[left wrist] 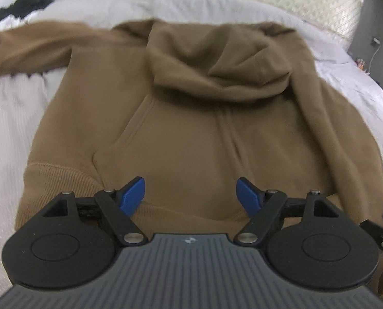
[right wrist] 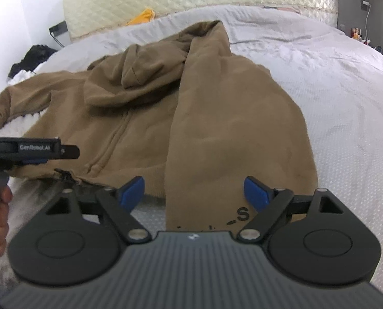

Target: Fold large clothes

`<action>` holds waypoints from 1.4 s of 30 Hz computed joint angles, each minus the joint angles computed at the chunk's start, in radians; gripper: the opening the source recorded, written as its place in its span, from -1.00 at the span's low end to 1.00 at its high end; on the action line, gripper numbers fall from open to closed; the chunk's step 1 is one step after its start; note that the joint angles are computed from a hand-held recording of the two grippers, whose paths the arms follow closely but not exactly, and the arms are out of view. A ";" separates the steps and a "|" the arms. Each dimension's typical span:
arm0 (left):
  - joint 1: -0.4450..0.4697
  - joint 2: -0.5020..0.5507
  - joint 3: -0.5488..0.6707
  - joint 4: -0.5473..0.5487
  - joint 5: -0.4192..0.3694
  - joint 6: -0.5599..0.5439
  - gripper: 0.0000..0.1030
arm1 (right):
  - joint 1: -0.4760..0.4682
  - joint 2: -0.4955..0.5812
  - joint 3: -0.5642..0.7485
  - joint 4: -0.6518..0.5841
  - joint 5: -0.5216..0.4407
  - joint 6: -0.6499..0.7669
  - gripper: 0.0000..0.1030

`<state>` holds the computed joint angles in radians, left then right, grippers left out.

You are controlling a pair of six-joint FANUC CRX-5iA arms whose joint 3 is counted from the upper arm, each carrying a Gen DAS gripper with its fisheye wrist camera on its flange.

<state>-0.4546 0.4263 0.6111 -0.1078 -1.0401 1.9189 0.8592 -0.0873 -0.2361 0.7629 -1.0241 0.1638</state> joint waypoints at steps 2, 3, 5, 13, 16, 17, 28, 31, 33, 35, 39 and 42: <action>-0.002 0.016 0.013 -0.008 -0.025 -0.011 0.59 | 0.004 0.016 0.015 -0.006 -0.023 0.020 0.68; -0.004 0.025 0.024 -0.019 -0.040 -0.011 0.59 | 0.005 0.027 0.026 -0.012 -0.036 0.035 0.70; 0.002 0.045 0.037 -0.020 -0.053 -0.014 0.59 | 0.004 0.047 0.048 -0.036 -0.060 0.071 0.87; 0.007 0.038 0.025 -0.020 -0.038 0.014 0.59 | -0.001 0.167 0.160 -0.148 -0.201 0.230 1.00; 0.009 0.033 0.022 -0.010 -0.033 0.027 0.59 | 0.000 0.181 0.163 -0.144 -0.212 0.234 1.00; 0.009 0.033 0.022 -0.009 -0.032 0.029 0.59 | -0.001 0.182 0.163 -0.142 -0.215 0.232 1.00; 0.014 0.016 -0.008 0.002 0.000 0.040 0.59 | 0.045 0.164 0.148 -0.043 -0.308 0.168 -0.56; 0.020 -0.001 -0.035 0.012 0.028 0.054 0.59 | 0.046 0.139 0.132 0.011 -0.338 0.112 -0.61; 0.027 -0.013 -0.054 0.023 0.048 0.068 0.59 | 0.037 0.115 0.120 0.046 -0.351 0.069 -0.62; 0.032 -0.021 -0.066 0.029 0.060 0.078 0.59 | 0.020 0.100 0.119 0.098 -0.377 0.060 -0.64; 0.032 -0.022 -0.065 0.022 0.062 0.092 0.59 | -0.055 0.073 0.130 0.191 -0.395 0.138 -0.66; 0.026 -0.017 -0.055 0.003 0.061 0.110 0.59 | -0.159 0.062 0.159 0.214 -0.360 0.236 -0.67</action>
